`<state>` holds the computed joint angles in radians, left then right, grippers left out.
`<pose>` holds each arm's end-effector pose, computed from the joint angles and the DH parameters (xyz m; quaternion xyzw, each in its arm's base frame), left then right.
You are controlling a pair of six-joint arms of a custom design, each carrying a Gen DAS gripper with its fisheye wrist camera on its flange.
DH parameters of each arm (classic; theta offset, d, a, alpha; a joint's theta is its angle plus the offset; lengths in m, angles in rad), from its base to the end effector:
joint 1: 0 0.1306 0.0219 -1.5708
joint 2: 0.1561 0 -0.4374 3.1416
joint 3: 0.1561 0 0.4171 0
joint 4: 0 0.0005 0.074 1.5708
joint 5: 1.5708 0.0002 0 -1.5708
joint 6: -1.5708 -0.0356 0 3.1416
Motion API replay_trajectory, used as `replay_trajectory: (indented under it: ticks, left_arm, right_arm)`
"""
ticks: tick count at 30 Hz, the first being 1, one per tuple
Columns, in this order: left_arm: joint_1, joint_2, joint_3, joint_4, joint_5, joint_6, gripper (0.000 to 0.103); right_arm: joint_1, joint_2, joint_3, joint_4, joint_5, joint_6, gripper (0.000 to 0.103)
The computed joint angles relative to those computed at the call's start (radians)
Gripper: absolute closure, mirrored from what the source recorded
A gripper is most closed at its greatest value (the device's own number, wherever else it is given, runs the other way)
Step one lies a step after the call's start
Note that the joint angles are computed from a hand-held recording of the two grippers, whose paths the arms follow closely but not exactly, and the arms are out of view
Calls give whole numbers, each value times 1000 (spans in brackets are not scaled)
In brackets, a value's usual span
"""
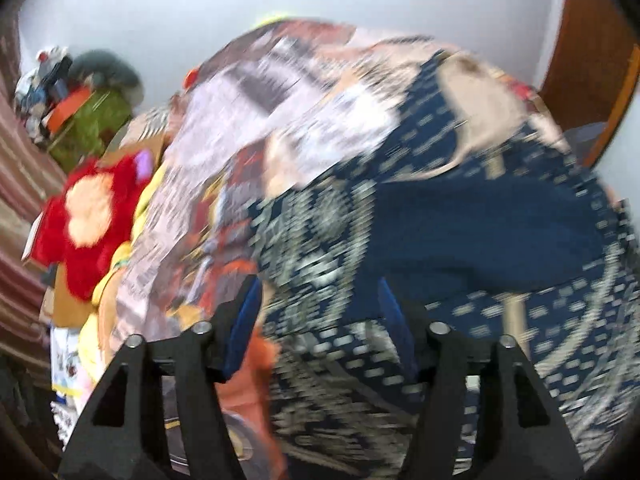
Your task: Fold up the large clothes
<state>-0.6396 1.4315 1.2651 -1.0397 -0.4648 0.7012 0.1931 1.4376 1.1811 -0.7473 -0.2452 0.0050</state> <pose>0.3929 -0.2730 0.3999 -0.0712 0.9552 0.0678 0.2790 0.4828 0.1027 0.3704 -0.1283 0.9448 0.1430 0.2654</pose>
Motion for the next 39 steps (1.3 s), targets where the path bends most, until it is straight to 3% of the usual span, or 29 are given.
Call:
replay_trajectory:
  ticks: [2, 8, 17, 22, 28, 35, 39]
  left_arm:
    - [-31, 36, 60, 7, -2, -4, 32]
    - [-132, 139, 177, 48, 33, -23, 32]
    - [-214, 279, 296, 29, 40, -80, 32]
    - [-225, 288, 307, 14, 17, -106, 32]
    - [-208, 281, 299, 0, 23, -88, 32]
    - [-192, 268, 274, 25, 41, -70, 32]
    - [-188, 271, 274, 24, 48, -60, 32]
  right_arm:
    - [-46, -41, -20, -17, 4, 0, 24]
    - [-191, -138, -99, -75, 28, 35, 24]
    - [-423, -135, -210, -123, -112, -57, 24]
    - [-458, -55, -206, -105, -197, -150, 24]
    - [-439, -14, -208, -59, -196, -244, 23]
    - [-480, -65, -239, -102, -259, -253, 23]
    - [-471, -62, -247, -77, -250, -285, 23]
